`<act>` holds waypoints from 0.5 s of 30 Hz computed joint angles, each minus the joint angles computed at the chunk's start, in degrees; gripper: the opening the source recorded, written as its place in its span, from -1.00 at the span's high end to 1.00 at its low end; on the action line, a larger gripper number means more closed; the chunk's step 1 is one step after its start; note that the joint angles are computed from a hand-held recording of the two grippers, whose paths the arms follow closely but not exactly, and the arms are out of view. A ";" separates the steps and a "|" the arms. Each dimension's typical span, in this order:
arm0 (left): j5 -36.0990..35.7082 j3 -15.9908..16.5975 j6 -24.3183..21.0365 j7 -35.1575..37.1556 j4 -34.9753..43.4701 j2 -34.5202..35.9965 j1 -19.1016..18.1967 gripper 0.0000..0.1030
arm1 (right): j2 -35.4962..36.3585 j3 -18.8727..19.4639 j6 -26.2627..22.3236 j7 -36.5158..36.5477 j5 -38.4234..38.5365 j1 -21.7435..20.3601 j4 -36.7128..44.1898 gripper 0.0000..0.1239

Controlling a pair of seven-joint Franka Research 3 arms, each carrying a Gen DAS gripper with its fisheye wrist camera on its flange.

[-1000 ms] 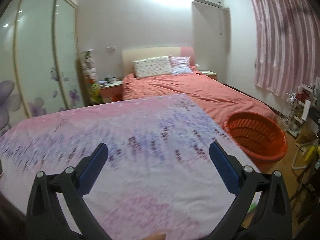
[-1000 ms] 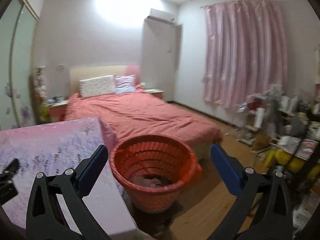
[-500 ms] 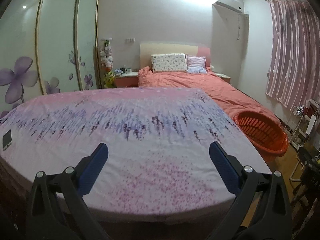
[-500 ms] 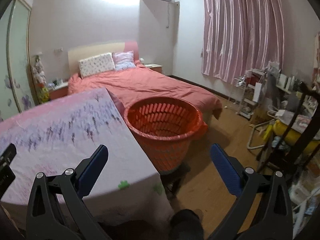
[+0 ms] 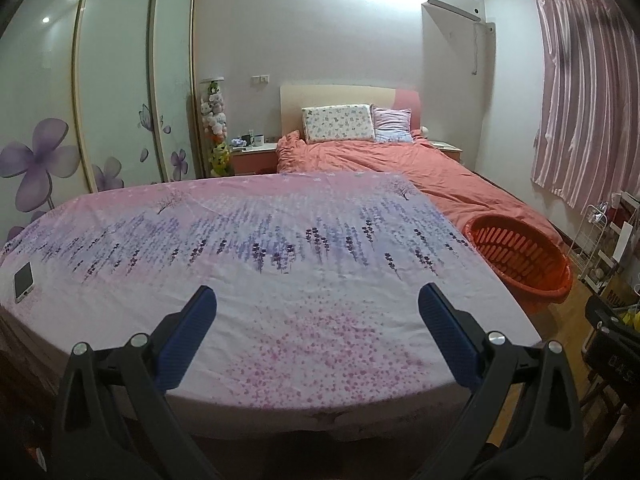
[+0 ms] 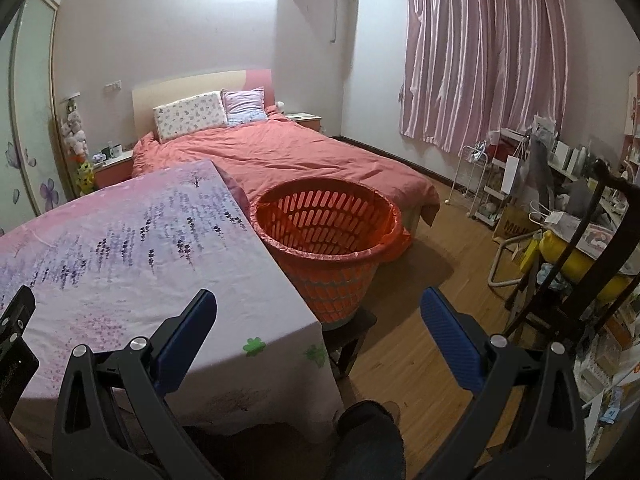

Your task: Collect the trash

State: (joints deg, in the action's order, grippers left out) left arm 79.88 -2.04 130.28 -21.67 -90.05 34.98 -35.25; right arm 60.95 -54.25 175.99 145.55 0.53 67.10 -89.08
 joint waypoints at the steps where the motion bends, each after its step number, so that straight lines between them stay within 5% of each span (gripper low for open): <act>1: -0.13 -0.04 -0.17 0.20 0.09 0.02 -0.05 -0.92 | 0.05 0.06 0.20 0.07 0.08 0.07 -0.05 -0.63; 15: -0.38 -0.02 -3.25 1.02 0.82 -0.17 -0.92 -0.92 | -0.13 -0.16 1.71 -2.90 3.27 0.68 -0.59 -0.63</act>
